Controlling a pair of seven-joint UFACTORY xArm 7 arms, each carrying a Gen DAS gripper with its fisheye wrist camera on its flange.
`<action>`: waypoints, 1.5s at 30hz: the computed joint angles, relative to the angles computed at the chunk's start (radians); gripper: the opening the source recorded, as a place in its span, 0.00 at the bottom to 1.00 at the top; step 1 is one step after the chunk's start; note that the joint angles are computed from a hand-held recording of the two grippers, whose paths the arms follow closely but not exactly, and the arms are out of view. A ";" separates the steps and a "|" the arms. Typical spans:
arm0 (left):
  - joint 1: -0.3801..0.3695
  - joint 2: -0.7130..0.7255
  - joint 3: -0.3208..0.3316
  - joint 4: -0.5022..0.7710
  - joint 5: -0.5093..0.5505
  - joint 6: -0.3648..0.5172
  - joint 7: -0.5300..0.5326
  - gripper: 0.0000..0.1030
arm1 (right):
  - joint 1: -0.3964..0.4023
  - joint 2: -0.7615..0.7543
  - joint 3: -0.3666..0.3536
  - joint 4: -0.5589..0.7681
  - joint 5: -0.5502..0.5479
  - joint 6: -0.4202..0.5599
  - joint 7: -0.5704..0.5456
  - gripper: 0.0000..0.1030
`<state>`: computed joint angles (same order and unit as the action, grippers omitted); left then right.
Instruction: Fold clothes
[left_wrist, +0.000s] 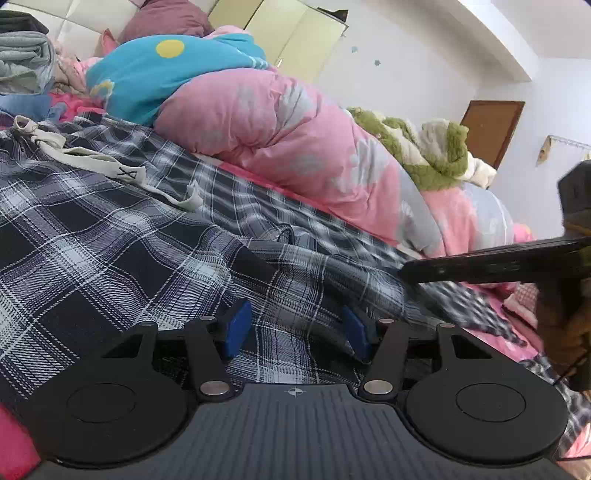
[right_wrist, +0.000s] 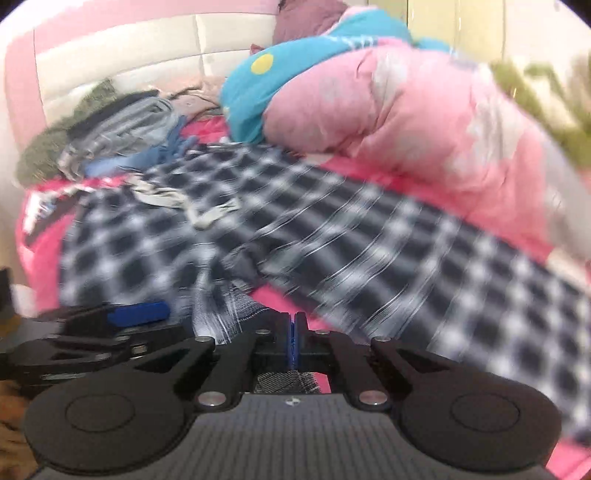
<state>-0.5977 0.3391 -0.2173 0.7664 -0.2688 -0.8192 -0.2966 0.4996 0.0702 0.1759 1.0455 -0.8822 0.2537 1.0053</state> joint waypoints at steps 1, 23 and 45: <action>-0.004 0.000 0.002 0.001 -0.006 0.003 0.009 0.54 | 0.007 0.017 -0.005 0.017 -0.049 0.024 0.030 0.00; -0.050 -0.019 0.010 -0.001 -0.086 0.014 0.119 0.54 | -0.056 -0.318 -0.129 -0.344 0.080 -0.017 0.247 0.09; -0.088 0.051 -0.022 0.258 0.035 0.368 0.303 0.55 | -0.209 -0.503 0.242 -0.483 0.168 0.098 -0.055 0.23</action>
